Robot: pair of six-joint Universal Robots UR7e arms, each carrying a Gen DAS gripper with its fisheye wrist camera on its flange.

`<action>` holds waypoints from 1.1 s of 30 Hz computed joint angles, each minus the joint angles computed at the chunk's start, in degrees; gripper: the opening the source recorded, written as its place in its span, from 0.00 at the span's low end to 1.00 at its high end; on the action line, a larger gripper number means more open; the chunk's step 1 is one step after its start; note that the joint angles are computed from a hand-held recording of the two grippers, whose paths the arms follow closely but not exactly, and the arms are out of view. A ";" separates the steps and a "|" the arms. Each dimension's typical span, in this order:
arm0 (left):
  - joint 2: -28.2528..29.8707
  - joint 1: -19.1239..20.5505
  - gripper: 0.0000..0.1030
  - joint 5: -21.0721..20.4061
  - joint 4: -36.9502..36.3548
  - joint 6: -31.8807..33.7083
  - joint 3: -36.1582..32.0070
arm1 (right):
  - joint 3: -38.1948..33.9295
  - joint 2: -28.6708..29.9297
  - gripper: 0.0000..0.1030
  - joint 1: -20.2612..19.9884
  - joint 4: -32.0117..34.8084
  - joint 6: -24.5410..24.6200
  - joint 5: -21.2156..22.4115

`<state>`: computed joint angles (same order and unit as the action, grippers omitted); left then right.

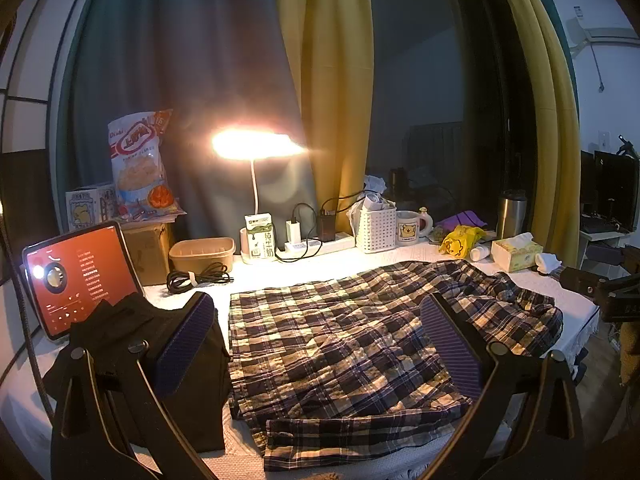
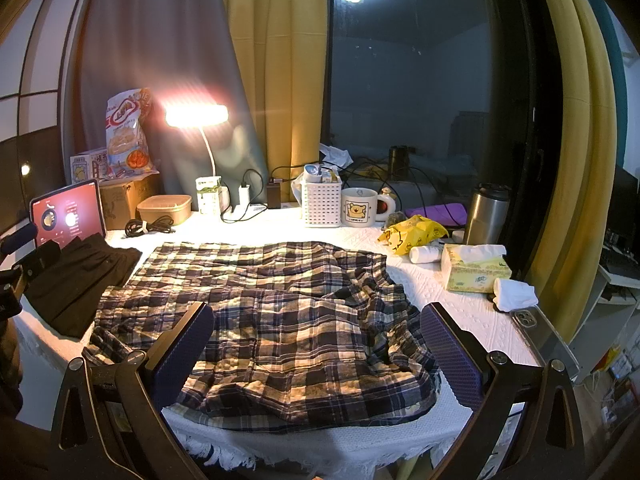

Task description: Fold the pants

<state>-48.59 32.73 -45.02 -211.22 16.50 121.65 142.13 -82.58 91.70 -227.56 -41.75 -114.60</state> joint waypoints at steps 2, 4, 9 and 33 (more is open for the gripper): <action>0.01 0.01 0.99 0.01 -0.05 -0.02 0.03 | 0.00 0.04 1.00 0.00 -0.06 -0.01 -0.02; 0.00 0.01 0.99 0.01 -0.12 0.02 0.11 | -0.07 0.09 1.00 0.03 0.08 0.11 -0.02; -0.13 0.05 0.99 0.12 0.08 0.30 -0.01 | -0.24 0.69 1.00 0.30 0.26 -0.04 -0.45; 7.19 11.85 0.99 -2.23 21.63 -0.12 -19.81 | -17.04 6.96 1.00 -7.20 17.50 1.87 1.34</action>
